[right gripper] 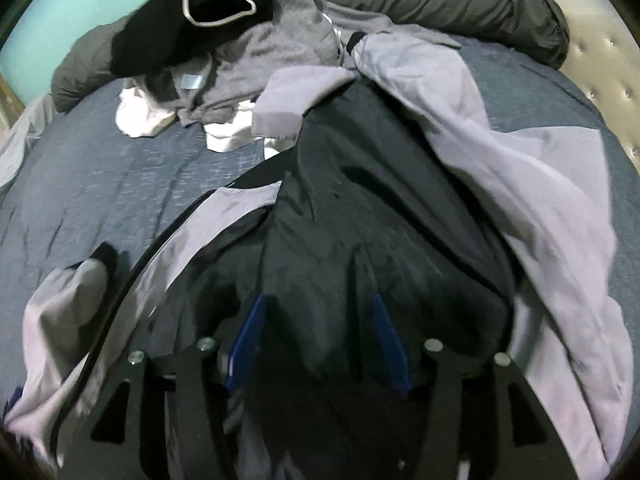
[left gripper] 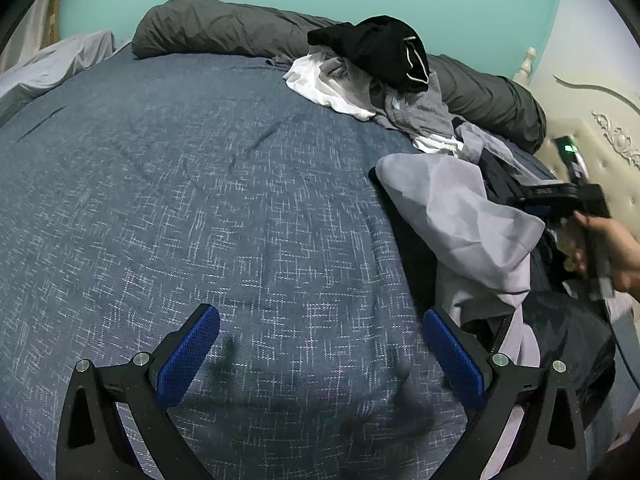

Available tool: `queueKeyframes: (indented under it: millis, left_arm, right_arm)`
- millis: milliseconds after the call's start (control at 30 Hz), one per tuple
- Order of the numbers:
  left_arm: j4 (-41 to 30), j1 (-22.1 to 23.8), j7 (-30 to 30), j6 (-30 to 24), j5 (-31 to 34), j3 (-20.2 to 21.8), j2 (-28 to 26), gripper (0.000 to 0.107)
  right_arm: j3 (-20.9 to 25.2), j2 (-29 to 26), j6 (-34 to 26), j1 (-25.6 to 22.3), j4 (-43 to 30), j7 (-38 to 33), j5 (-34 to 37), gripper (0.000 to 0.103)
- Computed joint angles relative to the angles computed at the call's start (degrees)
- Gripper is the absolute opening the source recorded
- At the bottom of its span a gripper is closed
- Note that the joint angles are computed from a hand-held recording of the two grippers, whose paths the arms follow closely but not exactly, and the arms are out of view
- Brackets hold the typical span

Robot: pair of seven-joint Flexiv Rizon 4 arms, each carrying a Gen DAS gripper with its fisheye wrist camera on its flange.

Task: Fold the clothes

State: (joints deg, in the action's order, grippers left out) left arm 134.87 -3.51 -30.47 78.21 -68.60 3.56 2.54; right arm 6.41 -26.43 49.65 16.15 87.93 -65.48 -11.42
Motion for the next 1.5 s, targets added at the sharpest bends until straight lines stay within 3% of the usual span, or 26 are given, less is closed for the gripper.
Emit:
queueKeyframes:
  millis: [100, 167, 233, 300, 433, 567, 767, 1000, 1100, 1167, 1267, 1500]
  left_arm:
    - [-0.2, -0.3, 0.8, 0.2, -1.3, -0.2, -0.1, 0.103]
    - [-0.3, -0.5, 1.3, 0.2, -1.8, -0.3, -0.1, 0.103]
    - [-0.3, -0.4, 1.4, -0.3, -1.7, -0.3, 0.0, 0.103]
    - [-0.5, -0.6, 2.1, -0.5, -2.3, -0.4, 0.1, 0.103]
    - [-1.4, -1.6, 4.8, 0.3, -5.7, -0.8, 0.7, 0.103]
    - [-2.3, 0.0, -1.7, -4.8, 2.0, 0.4, 1.7, 0.103]
    - [-7.8, -1.0, -2.8, -10.1, 5.6, -0.7, 1.7, 0.103]
    - [-23.8, 0.9, -16.7, -21.9, 26.0, -3.6, -7.9, 0.103]
    - [-30.4, 1.0, -23.0, -24.5, 35.2, -4.6, -12.5, 0.103]
    - [-34.1, 1.1, -25.6, -26.0, 39.2, -5.1, -15.5, 0.103]
    - [-40.5, 0.8, -30.3, -28.9, 45.1, -5.3, -20.3, 0.103]
    - [-52.1, 0.2, -36.8, -35.5, 52.6, -5.4, -29.3, 0.103]
  right_arm:
    - [0.0, -2.4, -3.1, 0.3, -2.7, -0.7, 0.1, 0.056]
    - [-0.3, -2.0, -0.9, 0.2, -1.0, -0.5, -0.1, 0.021]
    - [-0.8, -0.9, 1.8, 0.1, 1.2, 0.6, -0.5, 0.007]
    - [-0.5, 0.9, 4.5, -0.8, 3.8, 0.6, 0.0, 0.002]
    - [0.4, 6.0, 9.4, -2.8, 9.7, 0.2, 1.6, 0.002]
    - [3.1, 11.8, 12.4, -5.0, 14.7, -3.3, 6.9, 0.002]
    - [4.1, 18.9, 16.1, -4.7, 23.5, -4.2, 10.3, 0.002]
    - [4.2, 21.6, 20.0, -4.5, 28.3, -2.6, 16.7, 0.003]
    - [3.3, 22.9, 24.6, -3.6, 31.3, 3.1, 12.1, 0.007]
    - [2.7, 23.9, 27.1, -3.3, 33.3, 6.8, 7.3, 0.024]
    - [2.4, 24.9, 31.0, -3.6, 35.9, 10.4, 3.2, 0.036]
    - [3.9, 24.8, 34.7, -4.0, 37.1, 4.6, 14.4, 0.036]
